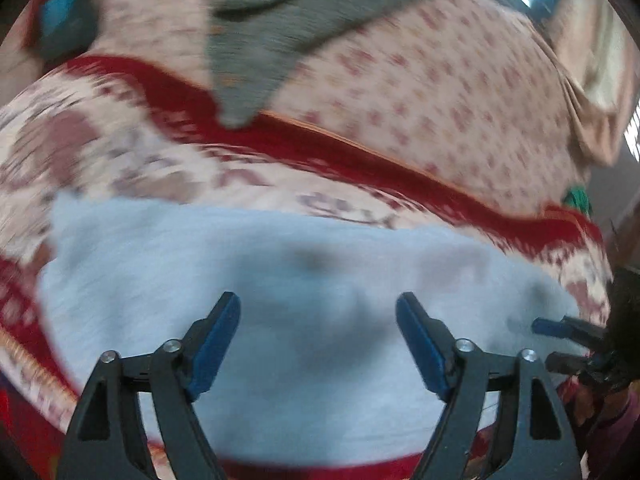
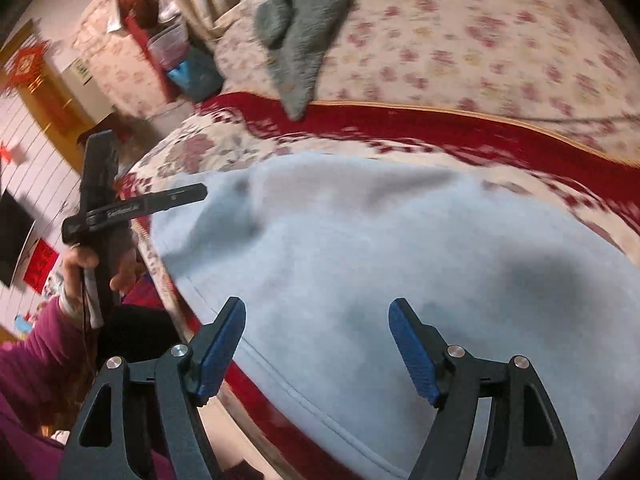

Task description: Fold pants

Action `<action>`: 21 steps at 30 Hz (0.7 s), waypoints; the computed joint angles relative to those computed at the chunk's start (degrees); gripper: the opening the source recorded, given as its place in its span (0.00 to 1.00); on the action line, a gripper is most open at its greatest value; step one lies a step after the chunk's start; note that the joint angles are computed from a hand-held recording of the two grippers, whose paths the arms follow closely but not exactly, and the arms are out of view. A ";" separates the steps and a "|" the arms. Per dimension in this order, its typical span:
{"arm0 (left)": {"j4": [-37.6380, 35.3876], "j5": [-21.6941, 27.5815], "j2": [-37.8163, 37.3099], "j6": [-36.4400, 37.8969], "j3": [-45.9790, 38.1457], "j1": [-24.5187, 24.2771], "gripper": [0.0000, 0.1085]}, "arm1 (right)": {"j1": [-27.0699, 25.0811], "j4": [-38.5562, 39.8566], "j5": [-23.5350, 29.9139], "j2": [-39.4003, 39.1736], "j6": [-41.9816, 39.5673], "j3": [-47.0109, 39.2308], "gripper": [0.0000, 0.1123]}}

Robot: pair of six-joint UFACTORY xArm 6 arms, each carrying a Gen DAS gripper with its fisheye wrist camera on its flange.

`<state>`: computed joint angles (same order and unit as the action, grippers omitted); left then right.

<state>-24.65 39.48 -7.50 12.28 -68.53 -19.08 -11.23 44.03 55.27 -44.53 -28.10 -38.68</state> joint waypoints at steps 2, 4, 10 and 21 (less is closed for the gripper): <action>-1.44 -0.71 -1.98 -0.25 2.10 2.87 0.86 | 6.45 -0.63 -4.10 4.94 0.42 -3.38 0.70; -2.96 -0.63 -3.58 -0.76 3.89 6.20 0.86 | 11.64 -1.82 -7.61 9.78 -0.19 -7.04 0.70; -4.38 -0.93 -5.30 -0.86 7.45 11.99 0.86 | 21.70 -2.57 -13.21 28.12 0.13 -21.28 0.70; -10.24 2.27 0.94 3.45 3.62 16.60 0.86 | 23.96 -6.41 -6.56 50.66 3.34 -45.52 0.72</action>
<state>-34.89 41.75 -6.56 15.72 -64.91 -2.48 12.73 37.62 48.71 6.12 -24.77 -84.20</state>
